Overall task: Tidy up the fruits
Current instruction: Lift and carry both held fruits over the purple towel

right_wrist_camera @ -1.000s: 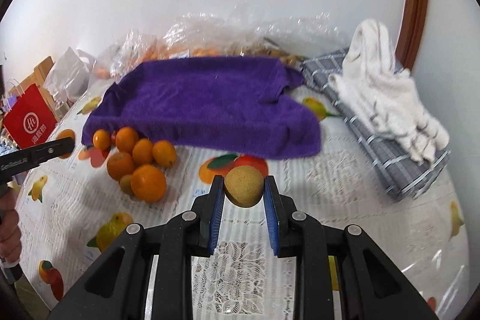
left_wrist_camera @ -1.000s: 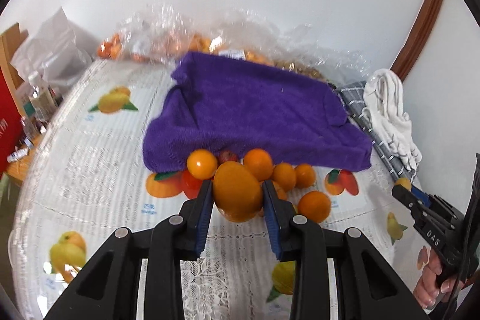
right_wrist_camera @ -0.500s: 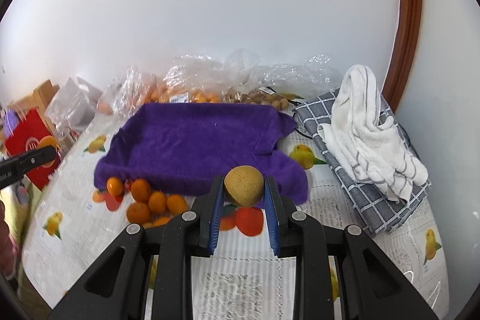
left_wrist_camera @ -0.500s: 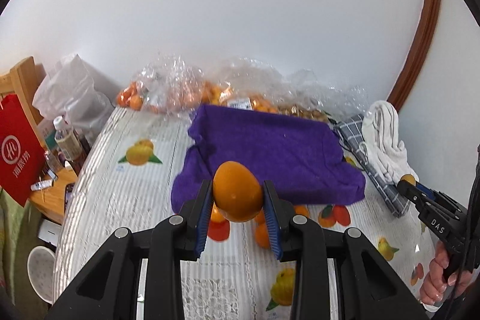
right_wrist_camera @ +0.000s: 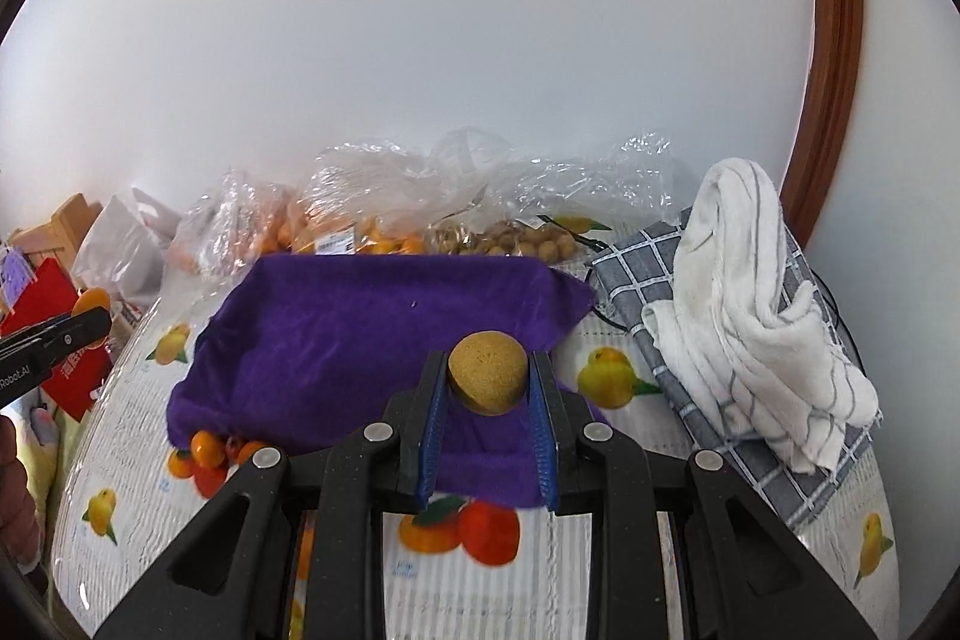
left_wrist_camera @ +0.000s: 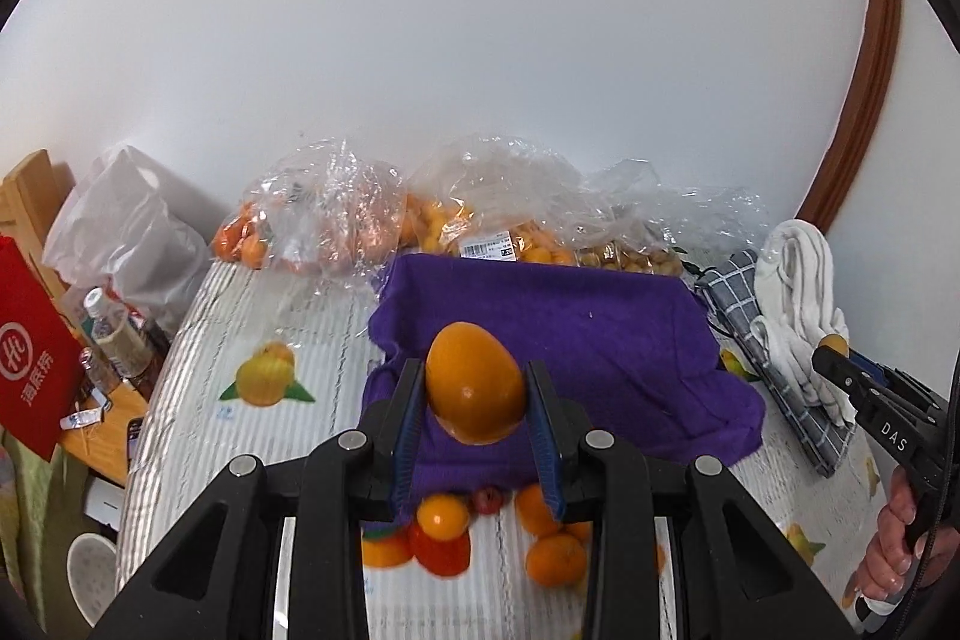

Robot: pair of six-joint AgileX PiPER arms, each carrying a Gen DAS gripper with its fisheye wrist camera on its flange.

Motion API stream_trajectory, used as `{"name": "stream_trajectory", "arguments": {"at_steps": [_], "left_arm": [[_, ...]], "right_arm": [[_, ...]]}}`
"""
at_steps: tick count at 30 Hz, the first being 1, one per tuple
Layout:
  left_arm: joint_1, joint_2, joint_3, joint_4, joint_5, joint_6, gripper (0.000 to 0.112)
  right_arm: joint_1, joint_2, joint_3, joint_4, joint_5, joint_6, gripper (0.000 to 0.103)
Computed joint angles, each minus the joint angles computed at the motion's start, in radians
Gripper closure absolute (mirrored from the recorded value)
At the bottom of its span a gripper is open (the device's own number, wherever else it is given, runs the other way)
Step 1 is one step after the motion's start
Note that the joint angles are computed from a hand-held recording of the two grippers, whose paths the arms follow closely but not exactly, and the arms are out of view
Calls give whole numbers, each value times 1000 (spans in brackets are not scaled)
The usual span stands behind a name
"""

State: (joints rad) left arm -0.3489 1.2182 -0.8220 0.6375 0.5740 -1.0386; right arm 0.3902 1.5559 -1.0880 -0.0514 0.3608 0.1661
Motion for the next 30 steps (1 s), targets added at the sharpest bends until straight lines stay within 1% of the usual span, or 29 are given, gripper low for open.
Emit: {"name": "stream_trajectory", "arguments": {"at_steps": [3, 8, 10, 13, 18, 21, 24, 27, 30], "left_arm": [[46, 73, -31, -31, -58, 50, 81], [93, 171, -73, -67, -128, 118, 81], [104, 205, -90, -66, -147, 127, 81], [121, 258, -113, -64, -177, 138, 81], [170, 355, -164, -189, -242, 271, 81], [186, 422, -201, -244, -262, 330, 81], [194, 482, -236, -277, -263, 361, 81], [207, 542, -274, -361, -266, 432, 81], [203, 590, -304, -363, -252, 449, 81]], "right_arm": [[-13, 62, -43, 2, -11, -7, 77], [-28, 154, -111, 21, -18, -32, 77], [-32, 188, -137, 24, -20, -38, 77], [-40, 244, -179, 79, -31, -95, 77], [-26, 325, -239, 50, -30, -75, 77], [-17, 389, -287, 53, -21, -77, 77], [-7, 455, -345, 44, 3, -66, 77], [-4, 525, -408, 63, 32, -81, 77], [-4, 577, -456, 87, 58, -100, 77]]}}
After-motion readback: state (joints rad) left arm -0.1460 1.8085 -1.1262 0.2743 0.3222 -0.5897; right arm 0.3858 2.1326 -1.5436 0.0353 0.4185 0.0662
